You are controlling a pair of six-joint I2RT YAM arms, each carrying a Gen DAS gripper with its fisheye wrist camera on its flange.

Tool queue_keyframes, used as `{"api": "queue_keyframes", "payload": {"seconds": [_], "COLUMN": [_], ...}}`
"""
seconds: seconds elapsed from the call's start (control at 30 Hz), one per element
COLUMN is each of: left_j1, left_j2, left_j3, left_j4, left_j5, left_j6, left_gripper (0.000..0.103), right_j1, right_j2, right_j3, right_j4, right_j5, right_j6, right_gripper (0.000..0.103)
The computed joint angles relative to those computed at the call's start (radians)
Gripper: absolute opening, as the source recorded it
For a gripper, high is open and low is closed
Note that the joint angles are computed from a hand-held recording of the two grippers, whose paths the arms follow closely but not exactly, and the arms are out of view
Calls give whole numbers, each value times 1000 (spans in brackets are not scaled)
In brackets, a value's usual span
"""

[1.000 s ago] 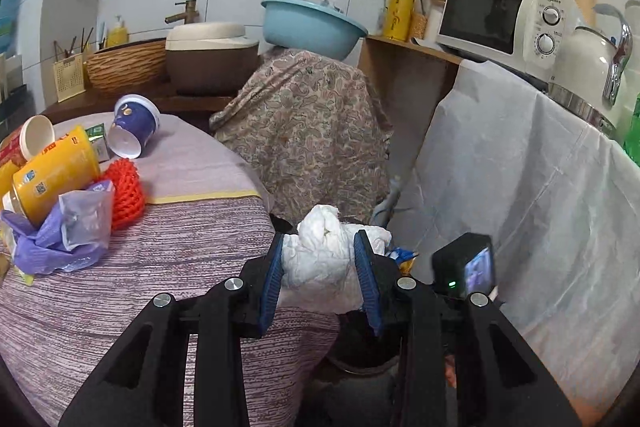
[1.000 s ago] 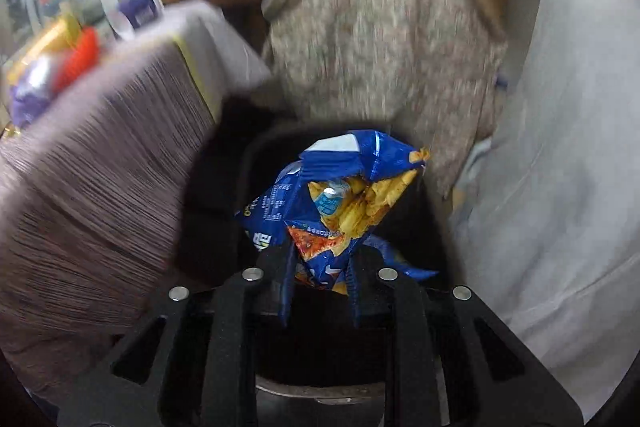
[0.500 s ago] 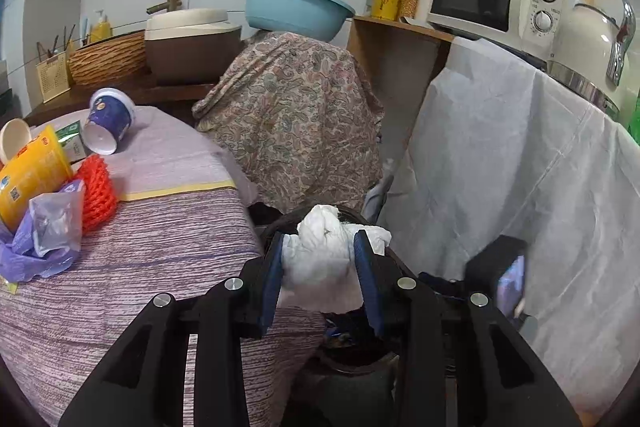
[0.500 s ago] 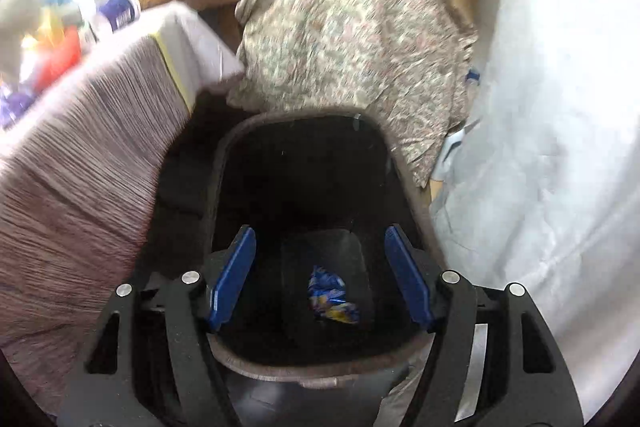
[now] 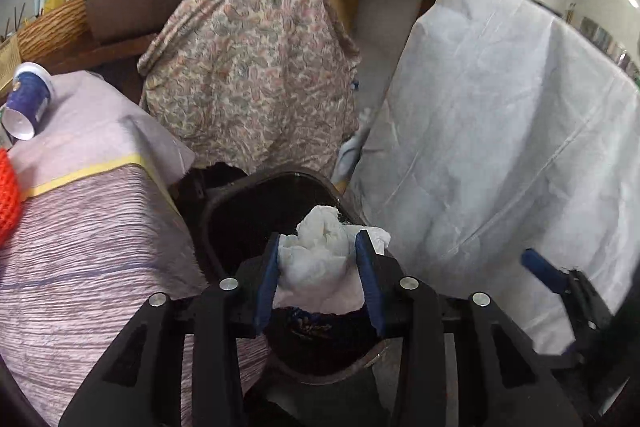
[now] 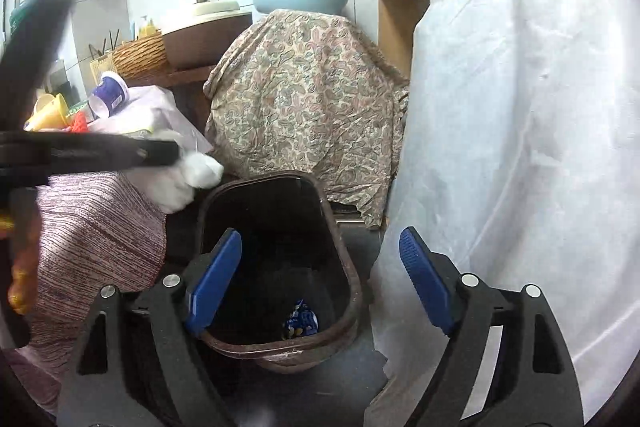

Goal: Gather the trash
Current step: 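Carry both items to the dark bin and open both tools to drop them, then move both tools back over the table toward the yellow can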

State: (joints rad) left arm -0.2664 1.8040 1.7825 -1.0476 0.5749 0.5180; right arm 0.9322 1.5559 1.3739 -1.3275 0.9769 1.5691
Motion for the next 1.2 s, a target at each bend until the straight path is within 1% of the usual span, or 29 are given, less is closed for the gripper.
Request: {"api": "queue_keyframes", "payload": {"seconds": [0.03,0.07,0.1,0.17,0.27,0.37,0.4,0.47,0.57,0.7,0.77,0.83,0.9,0.97,1.07,1.17,1.2], "left_j1": [-10,-22,-34,-41,-30,0,8,34,84,178,225,282,345,399,492,561,590], "left_j2": [5,14,25,39,37,11,1,-29,-83,-124,-142,-145,-144,-137,-125,-117,-108], "left_j3": [-1,3,7,17,16,13,10,4,-22,-26,-30,-14,1,16,39,43,50], "left_j4": [0,-3,-7,-14,-6,-4,-3,-2,11,-13,-13,-36,-58,-68,-83,-58,-47], "left_j5": [-11,-22,-36,-37,-2,59,72,103,152,223,251,281,305,318,325,291,277], "left_j6": [-3,-6,-16,-32,-61,-73,-73,-64,-50,-12,6,35,58,70,112,137,144], "left_gripper": [42,49,53,69,78,85,86,91,96,97,97,97,97,97,97,97,97], "right_j1": [11,17,14,15,25,32,30,21,9,2,-4,-12,-13,-18,-29,-39,-43], "right_j2": [-2,-4,-10,-19,-38,-24,-20,-28,-29,-6,2,-7,-3,6,38,78,107], "right_j3": [3,5,-1,-8,-24,-4,3,-3,-4,23,36,33,41,58,106,156,190], "right_j4": [-27,-45,-45,-61,-67,-95,-95,-54,4,51,82,153,172,219,337,443,491], "right_j5": [6,7,7,2,-4,3,3,1,0,4,2,-3,-3,-7,-24,-59,-77], "right_j6": [28,49,54,79,116,126,119,88,34,-31,-70,-137,-160,-220,-376,-514,-584], "right_gripper": [81,83,83,84,84,84,84,84,84,84,84,84,84,84,84,84,84]}}
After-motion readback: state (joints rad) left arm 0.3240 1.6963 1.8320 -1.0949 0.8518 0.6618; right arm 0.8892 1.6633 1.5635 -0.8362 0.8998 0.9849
